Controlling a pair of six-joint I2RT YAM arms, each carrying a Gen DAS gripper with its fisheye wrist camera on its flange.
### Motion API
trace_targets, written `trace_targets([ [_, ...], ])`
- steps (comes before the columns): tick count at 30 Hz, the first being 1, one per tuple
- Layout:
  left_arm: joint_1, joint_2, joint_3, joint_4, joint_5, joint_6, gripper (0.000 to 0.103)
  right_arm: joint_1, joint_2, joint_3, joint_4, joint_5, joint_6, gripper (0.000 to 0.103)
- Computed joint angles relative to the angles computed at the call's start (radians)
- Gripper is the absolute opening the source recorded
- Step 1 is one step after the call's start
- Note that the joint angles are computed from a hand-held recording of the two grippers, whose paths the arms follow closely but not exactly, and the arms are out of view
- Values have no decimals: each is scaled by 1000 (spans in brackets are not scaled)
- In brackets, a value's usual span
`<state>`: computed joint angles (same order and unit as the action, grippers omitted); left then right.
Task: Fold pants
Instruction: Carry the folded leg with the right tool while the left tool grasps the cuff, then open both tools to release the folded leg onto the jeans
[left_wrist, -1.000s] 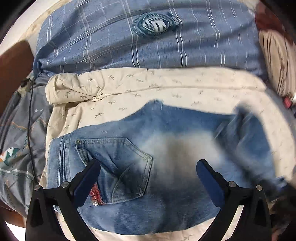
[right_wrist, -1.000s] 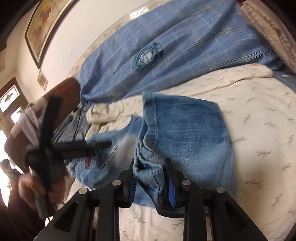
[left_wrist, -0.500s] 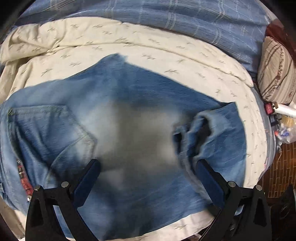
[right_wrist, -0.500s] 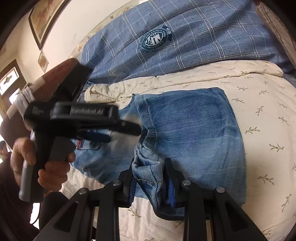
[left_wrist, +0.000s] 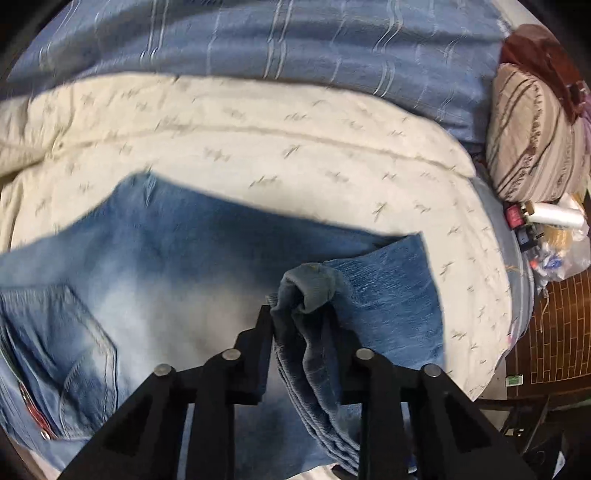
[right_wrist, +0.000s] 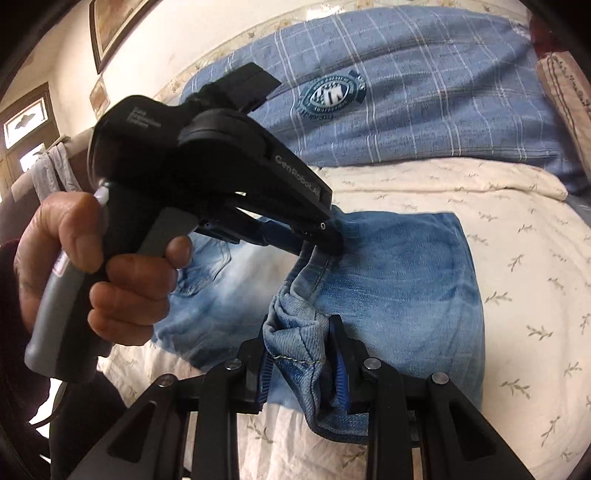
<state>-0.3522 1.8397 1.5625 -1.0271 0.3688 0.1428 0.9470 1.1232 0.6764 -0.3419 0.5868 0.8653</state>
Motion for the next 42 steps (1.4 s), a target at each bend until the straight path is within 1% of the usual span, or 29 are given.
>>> trace_targets([
  [3, 4, 4, 54, -6, 27, 15, 18, -28, -3, -8, 43, -12, -14, 29],
  [6, -6, 22, 65, 14, -39, 15, 18, -77, 46, -4, 102, -91, -26, 29],
  [8, -6, 47, 47, 38, -78, 12, 18, -107, 100, 15, 111, -154, -30, 32],
  [10, 5, 78, 27, 55, -82, -1, 21, -138, 170, 44, 94, -212, -8, 34],
  [12, 32, 79, 10, 65, -38, -16, 25, -147, 168, 36, 112, -243, -10, 46],
  [13, 41, 80, 14, 59, -24, -18, 27, -157, 147, 18, 143, -288, -19, 60],
  [14, 50, 82, 26, 42, -18, -16, 31, -160, 130, 5, 162, -321, -21, 64],
  [15, 57, 78, 34, 29, -23, -18, 38, -153, 116, 3, 158, -337, -28, 66],
  [17, 67, 33, 10, 38, -46, -23, 42, -138, 89, -1, 141, -339, -50, 66],
  [21, 98, -60, -65, 61, -41, 8, 45, -136, -71, -86, 155, -319, -40, 66],
  [24, 106, -131, -150, 88, -44, 32, 47, -146, -206, -138, 114, -245, -8, 66],
  [26, 103, -167, -192, 101, -55, 45, 47, -152, -264, -152, 52, -193, 18, 66],
  [28, 74, -196, -232, 113, -98, 55, 47, -156, -235, -129, -28, -156, 59, 62],
  [30, 26, -201, -269, 134, -196, 54, 47, -178, -192, -105, -83, -175, 72, 57],
  [32, 3, -205, -312, 158, -256, 54, 48, -176, -131, -84, -102, -183, 55, 56],
  [35, -14, -220, -355, 201, -309, 44, 57, -155, -65, -56, -130, -147, 12, 56],
  [37, -4, -216, -332, 165, -300, 50, 57, -132, -86, -65, -154, -126, 24, 56],
  [40, 32, -220, -294, 128, -237, 51, 57, -170, -142, -99, -116, -150, 34, 56],
  [42, 50, -226, -261, 114, -194, 38, 57, -129, -170, -84, -144, -99, 77, 56],
])
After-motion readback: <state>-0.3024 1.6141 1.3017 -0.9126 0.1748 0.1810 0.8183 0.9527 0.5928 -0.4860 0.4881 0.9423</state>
